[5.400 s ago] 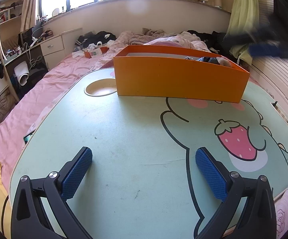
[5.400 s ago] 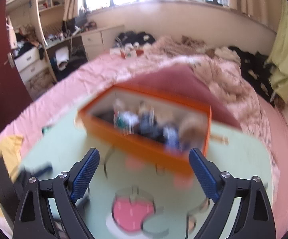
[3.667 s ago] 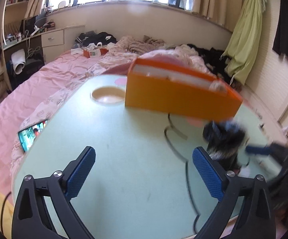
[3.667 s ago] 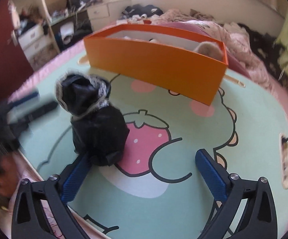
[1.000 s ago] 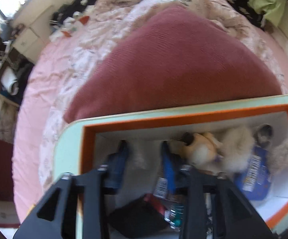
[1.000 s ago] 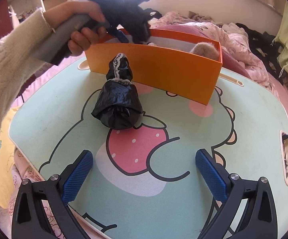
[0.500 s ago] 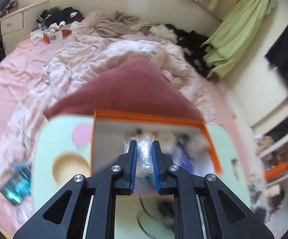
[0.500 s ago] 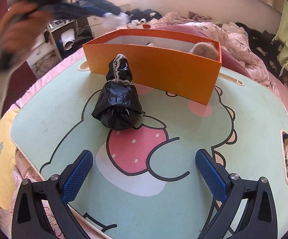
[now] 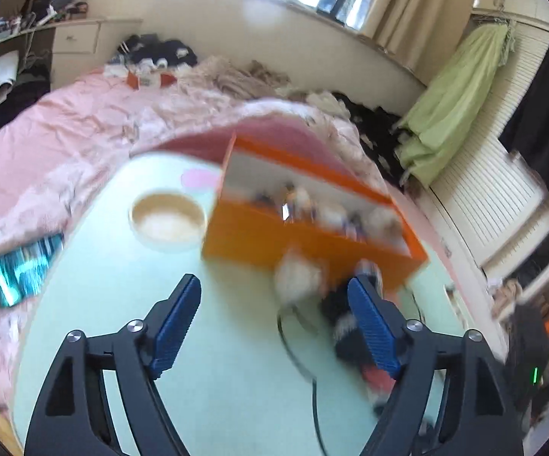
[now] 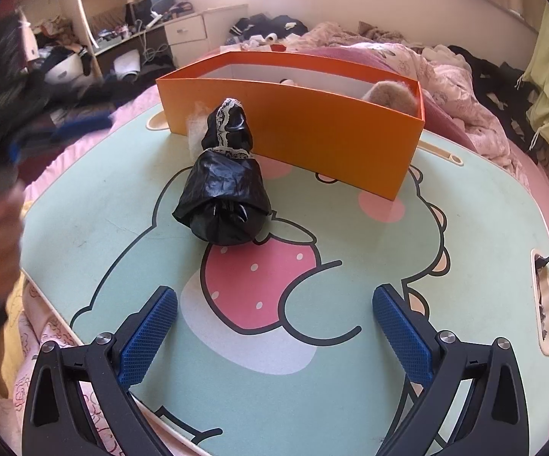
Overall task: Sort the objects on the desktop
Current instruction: 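Lift the clear bag out and place it on the table with the left gripper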
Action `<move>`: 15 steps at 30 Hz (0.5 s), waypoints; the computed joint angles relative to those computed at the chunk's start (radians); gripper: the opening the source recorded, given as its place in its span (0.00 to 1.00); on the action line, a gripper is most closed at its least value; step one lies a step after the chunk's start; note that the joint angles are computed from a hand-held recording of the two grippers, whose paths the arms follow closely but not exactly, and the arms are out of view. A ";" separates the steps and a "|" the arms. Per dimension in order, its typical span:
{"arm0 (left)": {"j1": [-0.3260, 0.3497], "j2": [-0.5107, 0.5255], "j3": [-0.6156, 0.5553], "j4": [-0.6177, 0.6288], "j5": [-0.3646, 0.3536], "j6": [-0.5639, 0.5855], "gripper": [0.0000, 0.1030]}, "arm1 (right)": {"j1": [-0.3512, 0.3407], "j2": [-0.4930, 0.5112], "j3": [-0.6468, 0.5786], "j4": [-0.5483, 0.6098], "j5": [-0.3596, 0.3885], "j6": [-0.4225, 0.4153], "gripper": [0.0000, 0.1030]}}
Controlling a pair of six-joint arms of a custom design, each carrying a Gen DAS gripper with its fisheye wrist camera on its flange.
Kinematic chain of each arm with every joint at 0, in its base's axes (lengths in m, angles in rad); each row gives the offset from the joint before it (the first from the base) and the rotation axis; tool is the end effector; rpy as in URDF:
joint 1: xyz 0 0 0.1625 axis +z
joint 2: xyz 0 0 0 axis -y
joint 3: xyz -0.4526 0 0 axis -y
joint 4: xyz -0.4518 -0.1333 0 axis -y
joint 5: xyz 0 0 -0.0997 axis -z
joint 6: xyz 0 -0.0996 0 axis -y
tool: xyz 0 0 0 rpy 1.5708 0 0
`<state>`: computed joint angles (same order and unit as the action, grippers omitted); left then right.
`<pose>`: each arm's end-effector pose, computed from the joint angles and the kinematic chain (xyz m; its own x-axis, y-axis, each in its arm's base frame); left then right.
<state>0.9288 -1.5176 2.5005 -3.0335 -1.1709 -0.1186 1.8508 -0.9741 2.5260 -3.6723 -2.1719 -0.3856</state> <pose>-0.1050 -0.4277 0.2032 -0.9022 0.3207 -0.2883 0.4274 0.7537 -0.4992 0.1820 -0.3543 0.0672 -0.7214 -0.2564 0.6433 -0.5472 0.7804 -0.3026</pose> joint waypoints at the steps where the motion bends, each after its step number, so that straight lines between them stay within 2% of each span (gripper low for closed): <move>1: -0.005 -0.007 0.014 0.019 0.002 -0.002 0.78 | -0.001 -0.001 0.001 0.000 0.002 0.000 1.00; 4: -0.056 -0.006 0.068 0.035 0.068 -0.006 0.78 | -0.014 -0.019 0.011 -0.003 0.021 0.013 1.00; 7: -0.118 0.044 0.109 -0.041 0.180 0.014 0.78 | -0.031 -0.053 0.022 0.001 0.039 0.052 0.99; 8: -0.135 0.062 0.116 -0.060 0.211 0.018 0.79 | -0.035 -0.069 0.028 -0.003 0.045 0.060 0.95; 10: -0.163 0.092 0.127 -0.084 0.258 0.039 0.82 | -0.031 -0.101 0.030 -0.007 0.043 0.049 0.92; 12: -0.191 0.128 0.139 -0.117 0.312 0.073 0.84 | -0.006 -0.125 0.013 -0.008 0.003 0.012 0.90; 13: -0.199 0.147 0.149 -0.158 0.327 0.093 0.86 | 0.009 -0.141 -0.003 -0.002 -0.022 -0.011 0.88; 14: -0.199 0.155 0.157 -0.191 0.310 0.102 0.92 | 0.020 -0.158 -0.018 0.016 -0.031 -0.020 0.85; 15: -0.200 0.165 0.160 -0.213 0.318 0.112 0.92 | 0.027 -0.180 -0.036 0.044 -0.029 -0.022 0.83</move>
